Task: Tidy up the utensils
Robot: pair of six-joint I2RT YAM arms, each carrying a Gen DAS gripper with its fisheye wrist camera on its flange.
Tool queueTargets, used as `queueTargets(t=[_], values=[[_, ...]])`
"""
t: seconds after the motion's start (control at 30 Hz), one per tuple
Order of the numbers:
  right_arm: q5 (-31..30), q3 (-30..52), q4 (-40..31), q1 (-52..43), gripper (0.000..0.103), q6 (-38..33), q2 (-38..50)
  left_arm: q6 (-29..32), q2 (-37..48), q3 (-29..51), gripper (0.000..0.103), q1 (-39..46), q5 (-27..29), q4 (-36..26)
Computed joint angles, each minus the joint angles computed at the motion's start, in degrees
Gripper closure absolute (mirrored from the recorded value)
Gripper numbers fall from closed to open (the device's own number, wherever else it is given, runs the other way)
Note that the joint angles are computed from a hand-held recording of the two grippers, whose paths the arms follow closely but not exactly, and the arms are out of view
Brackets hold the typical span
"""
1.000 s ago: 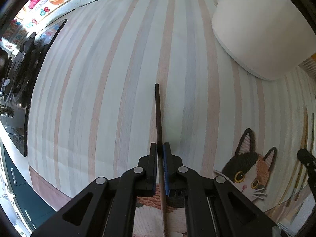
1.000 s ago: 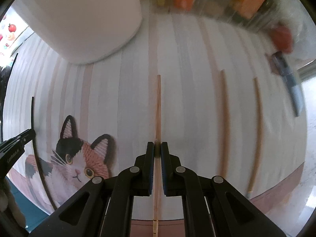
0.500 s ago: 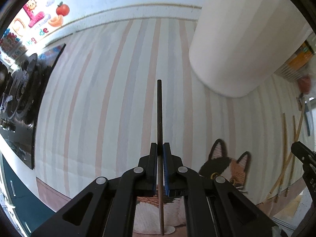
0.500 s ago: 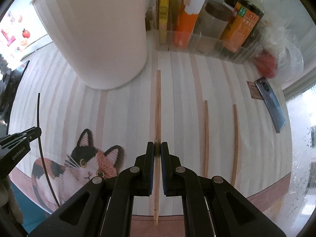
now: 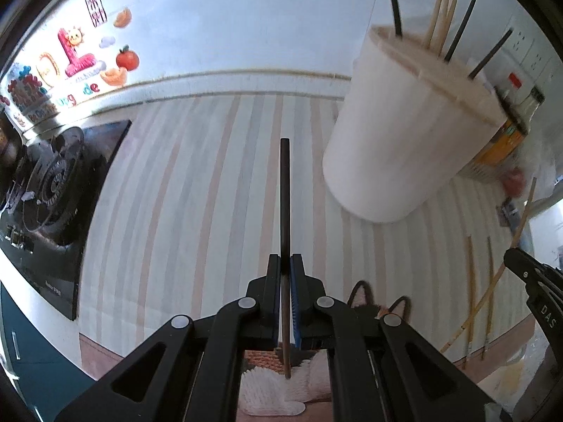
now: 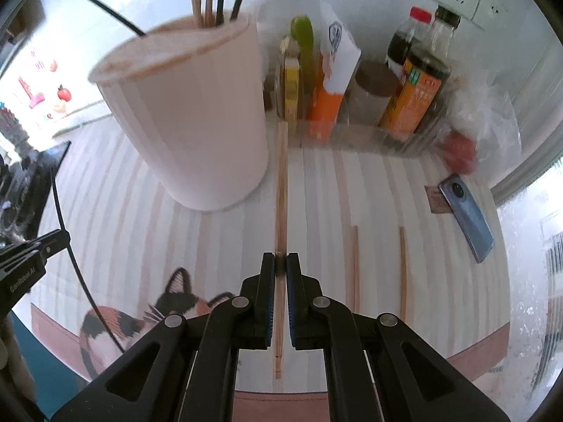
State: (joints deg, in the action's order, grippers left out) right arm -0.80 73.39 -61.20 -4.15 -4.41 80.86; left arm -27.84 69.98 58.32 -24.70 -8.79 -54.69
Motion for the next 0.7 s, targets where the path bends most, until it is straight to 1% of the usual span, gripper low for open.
queueTargets(t=[0.27,0.43,0.6,0.7], values=[[-2.13,5.31,-0.9,0.46,0.096,1.56,-0.07,1.45,-2.27,4.01,0.101,2.1,-0.59,-0.71],[-3.17,8.61,-0.9,1.05,0.096,2.77,0.08,1.71,-3.29,6.51,0.101,2.37,-1.91,-1.05],[-4.32,13.1,-0.81,1.34,0.096,3.89,1.22,4.63,-4.2,8.92,0.101,4.65,-1.44,0.26],[-4.61,16.44,-1.2,1.58,0.096,4.48,2.56,5.65,-4.05,12.0,0.102,5.54,-1.67,-0.26]])
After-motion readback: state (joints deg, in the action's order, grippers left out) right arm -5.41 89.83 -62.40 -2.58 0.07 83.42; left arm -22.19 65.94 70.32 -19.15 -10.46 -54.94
